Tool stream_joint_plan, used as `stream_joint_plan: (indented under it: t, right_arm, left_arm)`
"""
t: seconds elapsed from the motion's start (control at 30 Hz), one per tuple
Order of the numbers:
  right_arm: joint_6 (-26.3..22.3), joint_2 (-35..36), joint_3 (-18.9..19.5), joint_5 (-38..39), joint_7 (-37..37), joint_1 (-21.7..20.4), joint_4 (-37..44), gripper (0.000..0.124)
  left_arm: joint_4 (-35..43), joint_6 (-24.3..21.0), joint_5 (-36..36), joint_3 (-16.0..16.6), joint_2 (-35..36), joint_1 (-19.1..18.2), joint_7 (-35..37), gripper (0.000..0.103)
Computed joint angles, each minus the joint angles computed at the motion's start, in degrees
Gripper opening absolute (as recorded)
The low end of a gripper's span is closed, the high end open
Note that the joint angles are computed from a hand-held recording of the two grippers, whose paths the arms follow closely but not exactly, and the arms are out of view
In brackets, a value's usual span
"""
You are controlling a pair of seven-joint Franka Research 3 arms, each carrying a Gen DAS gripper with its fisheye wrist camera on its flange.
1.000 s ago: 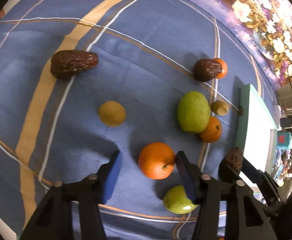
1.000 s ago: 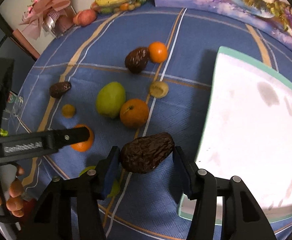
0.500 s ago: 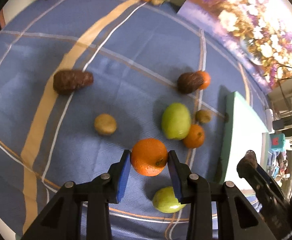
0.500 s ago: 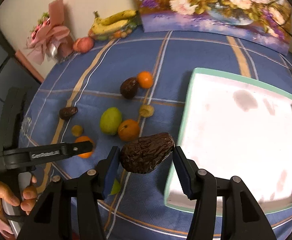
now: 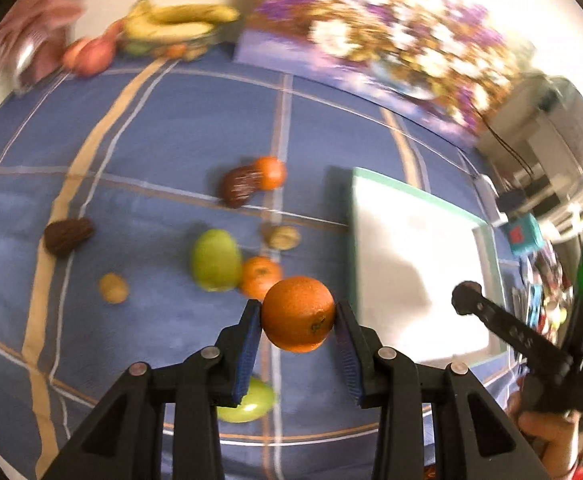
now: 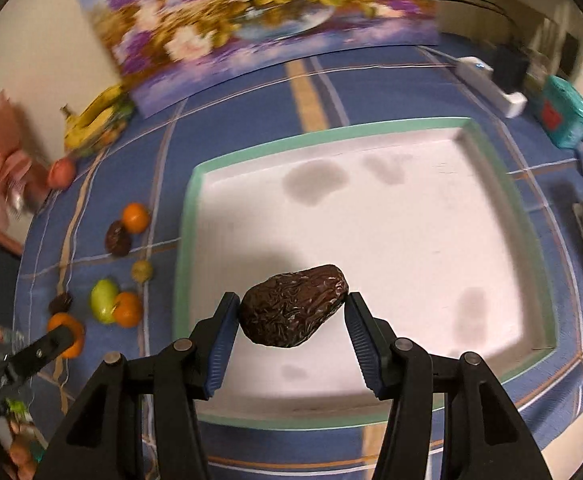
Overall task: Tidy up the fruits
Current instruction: 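Carry the date and the orange over the white tray with both tools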
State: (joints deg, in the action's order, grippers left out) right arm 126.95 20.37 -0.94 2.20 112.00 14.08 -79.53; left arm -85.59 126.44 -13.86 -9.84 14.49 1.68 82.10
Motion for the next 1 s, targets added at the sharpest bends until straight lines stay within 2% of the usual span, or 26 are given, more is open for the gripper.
stream_joint_plan:
  t: [0.37,0.53,1.0]
  right_arm:
    - [3.85,-3.87,-1.78,-4.16,2.23,-1.54,-5.17,0.056]
    - [6.08,-5.39,-2.34,-6.07,5.94,-1.97,-7.52,0.056]
    - [-0.34,-3.89,-2.38,-5.65,9.62,-3.65,-7.12,0.056]
  left_arm:
    - [5.33,-0.93,5.08,-2.52,4.09,-5.19,4.62,0.039]
    - [8.22,-1.10,9.37,-2.61,6.87,-7.74,5.45,0.039]
    - [15.25,-3.42,17.06,-1.95,13.83,-11.44,3.11,0.039]
